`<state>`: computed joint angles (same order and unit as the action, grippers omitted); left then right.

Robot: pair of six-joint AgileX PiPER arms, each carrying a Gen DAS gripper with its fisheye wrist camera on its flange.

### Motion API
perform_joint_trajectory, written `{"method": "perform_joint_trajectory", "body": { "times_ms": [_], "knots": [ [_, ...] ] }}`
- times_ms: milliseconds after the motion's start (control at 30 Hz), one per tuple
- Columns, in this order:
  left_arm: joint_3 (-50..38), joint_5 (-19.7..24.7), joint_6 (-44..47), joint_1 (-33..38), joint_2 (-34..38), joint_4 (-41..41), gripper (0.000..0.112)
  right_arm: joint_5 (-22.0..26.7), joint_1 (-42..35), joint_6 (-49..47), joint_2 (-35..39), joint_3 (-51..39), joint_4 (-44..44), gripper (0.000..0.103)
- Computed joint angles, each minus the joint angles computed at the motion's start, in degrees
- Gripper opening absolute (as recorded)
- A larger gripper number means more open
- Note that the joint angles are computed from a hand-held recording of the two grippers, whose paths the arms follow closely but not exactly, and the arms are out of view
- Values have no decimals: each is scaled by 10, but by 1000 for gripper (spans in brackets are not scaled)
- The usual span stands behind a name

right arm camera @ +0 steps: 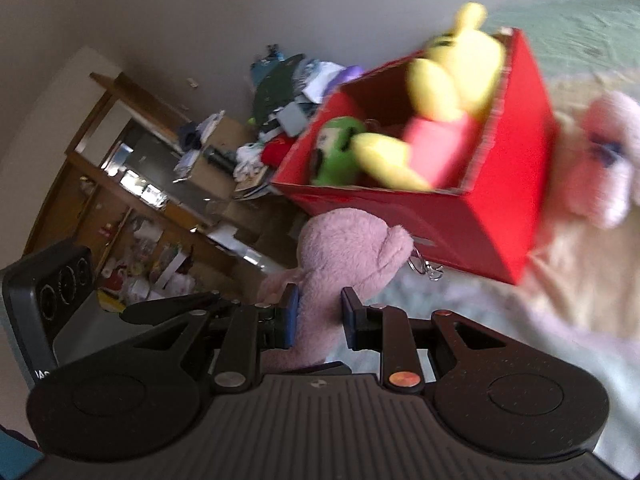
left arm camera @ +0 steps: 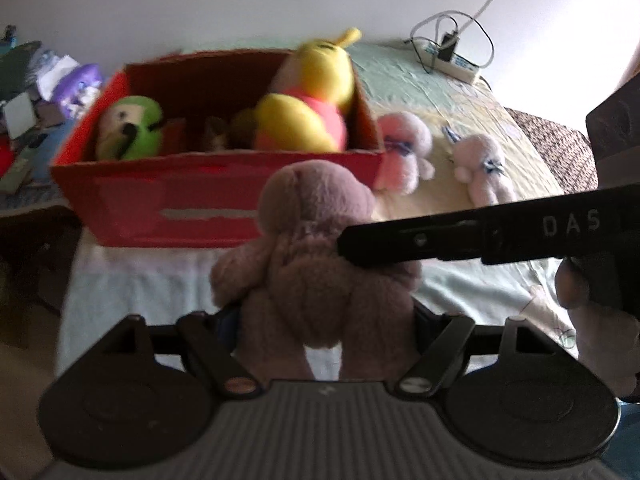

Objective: Organize objects
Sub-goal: 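Lift the pink teddy plush with the right gripper toward the red box, then lower the pink teddy plush into the red box with the right gripper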

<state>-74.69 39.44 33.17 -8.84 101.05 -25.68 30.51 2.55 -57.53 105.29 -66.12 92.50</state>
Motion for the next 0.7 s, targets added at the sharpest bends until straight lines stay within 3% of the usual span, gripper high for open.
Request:
{"method": "perform_joint_trajectory", "body": {
  "times_ms": [367,700],
  "knots": [
    [-62,32,120,99,-6,-78,79,-37,41,-12,49,-121,29,25],
    [-271,106,211,121,127,-167,79,-183,64,11,74,-212,-10,24]
  ]
}}
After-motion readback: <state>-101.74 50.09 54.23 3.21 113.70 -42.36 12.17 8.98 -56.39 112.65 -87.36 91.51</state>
